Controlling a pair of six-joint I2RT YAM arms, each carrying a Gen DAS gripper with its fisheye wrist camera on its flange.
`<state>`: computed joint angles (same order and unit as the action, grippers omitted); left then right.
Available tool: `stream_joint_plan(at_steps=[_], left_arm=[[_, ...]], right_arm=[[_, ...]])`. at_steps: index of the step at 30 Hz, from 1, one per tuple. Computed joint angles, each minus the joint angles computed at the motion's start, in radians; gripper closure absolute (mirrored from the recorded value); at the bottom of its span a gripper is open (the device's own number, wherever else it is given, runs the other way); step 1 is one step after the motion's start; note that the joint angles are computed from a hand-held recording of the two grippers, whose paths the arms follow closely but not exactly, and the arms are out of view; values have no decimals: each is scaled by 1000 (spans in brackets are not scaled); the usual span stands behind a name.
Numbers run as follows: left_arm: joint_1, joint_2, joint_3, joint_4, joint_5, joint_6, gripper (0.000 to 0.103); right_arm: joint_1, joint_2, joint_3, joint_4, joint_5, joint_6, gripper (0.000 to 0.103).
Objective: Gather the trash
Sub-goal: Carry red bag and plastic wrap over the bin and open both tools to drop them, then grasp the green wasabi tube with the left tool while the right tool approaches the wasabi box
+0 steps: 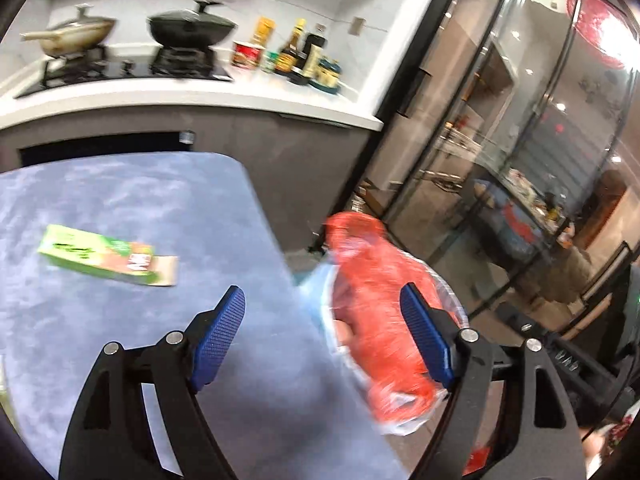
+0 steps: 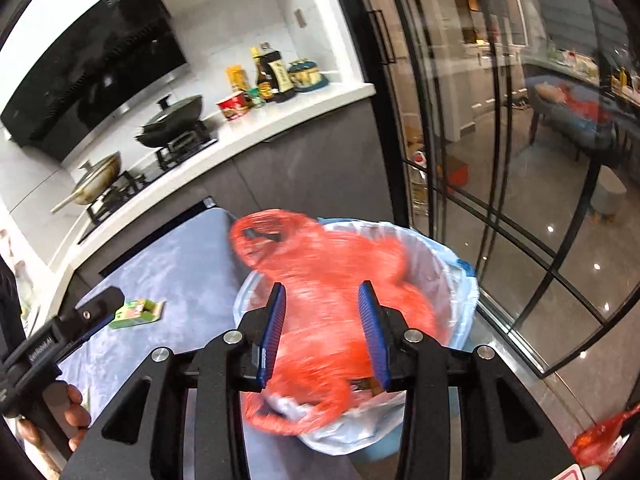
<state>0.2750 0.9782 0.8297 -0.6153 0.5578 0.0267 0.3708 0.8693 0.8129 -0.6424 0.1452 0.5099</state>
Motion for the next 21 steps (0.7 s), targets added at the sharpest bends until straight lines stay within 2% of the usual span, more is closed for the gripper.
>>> stream_joint_plan(at_steps=[4,8,11,15,21], left_arm=[[226,-43,12,-119,85,150,23],[467,-47,2,-167,113,311,19],[668,22,23,-219,162,456,19],[889,145,57,-242,175,624,19],[1064,295,76,-208,132,748,17]], right_arm=[[135,20,27,-9,62,58,66],[282,69,43,5,124,113,66],[396,134,71,17,177,151,66],[518,218,99,47,211,199,66],[648,344,140,99,230,260,66]])
